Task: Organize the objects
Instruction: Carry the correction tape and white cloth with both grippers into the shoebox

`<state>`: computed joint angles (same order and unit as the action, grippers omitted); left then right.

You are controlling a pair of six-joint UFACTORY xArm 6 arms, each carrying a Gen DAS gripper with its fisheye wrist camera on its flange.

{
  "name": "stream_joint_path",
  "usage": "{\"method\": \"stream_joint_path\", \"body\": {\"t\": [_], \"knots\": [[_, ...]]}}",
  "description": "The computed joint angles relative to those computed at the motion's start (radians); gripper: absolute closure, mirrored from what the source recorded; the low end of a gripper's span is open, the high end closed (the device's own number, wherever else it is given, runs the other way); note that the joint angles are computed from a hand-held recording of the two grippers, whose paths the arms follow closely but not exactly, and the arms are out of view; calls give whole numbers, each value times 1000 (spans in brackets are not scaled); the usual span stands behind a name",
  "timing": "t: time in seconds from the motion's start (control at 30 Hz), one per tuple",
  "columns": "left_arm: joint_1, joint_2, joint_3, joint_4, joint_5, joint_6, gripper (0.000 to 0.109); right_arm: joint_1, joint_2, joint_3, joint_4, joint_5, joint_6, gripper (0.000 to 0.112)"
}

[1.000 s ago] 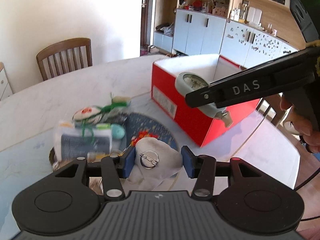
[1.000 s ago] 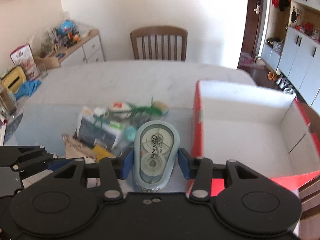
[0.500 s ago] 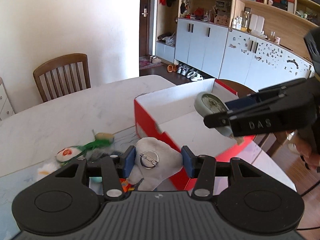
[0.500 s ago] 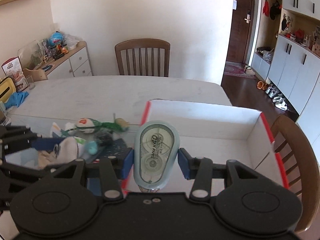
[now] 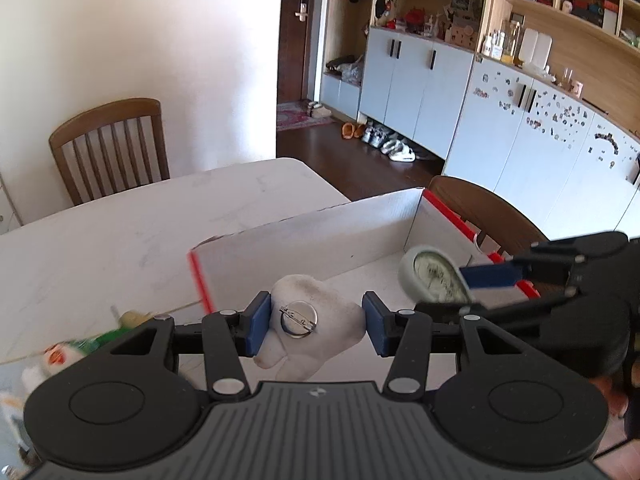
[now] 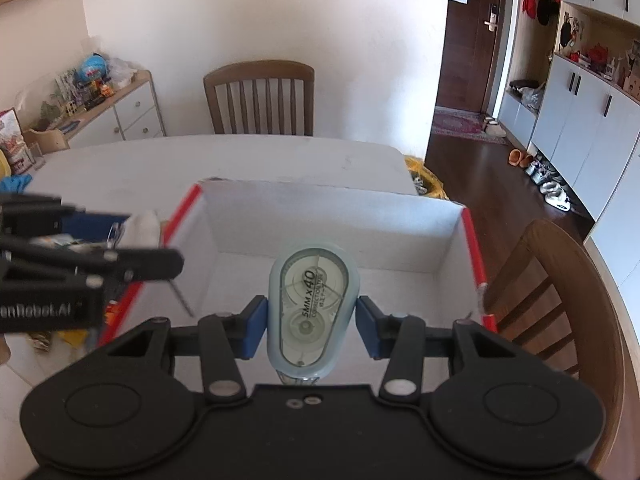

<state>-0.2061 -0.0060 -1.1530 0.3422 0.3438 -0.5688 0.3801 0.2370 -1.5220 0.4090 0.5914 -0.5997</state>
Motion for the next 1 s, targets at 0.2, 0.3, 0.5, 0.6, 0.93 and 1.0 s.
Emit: {"method": "stream_joint_path", "body": {"t": [0.2, 0.3, 0.5, 0.6, 0.93, 1.0], "knots": [[-20, 185, -205, -43, 111, 72, 60, -33, 97, -106, -28, 66, -3, 66], [-25, 269, -303, -88, 185, 122, 59, -42, 137, -143, -48, 99, -4, 66], [-19, 414, -478, -215, 325, 203, 59, -48, 208, -222, -81, 190, -17, 66], [-15, 475, -560, -243, 407, 221, 59, -53, 252, -289, -87, 259, -16, 66], [-8, 618, -769, -308, 613, 293, 59, -42, 329, -407, -168, 393, 0, 66], [-8, 626, -777, -318, 625, 300, 59, -37, 363, -464, -193, 434, 28, 66]]}}
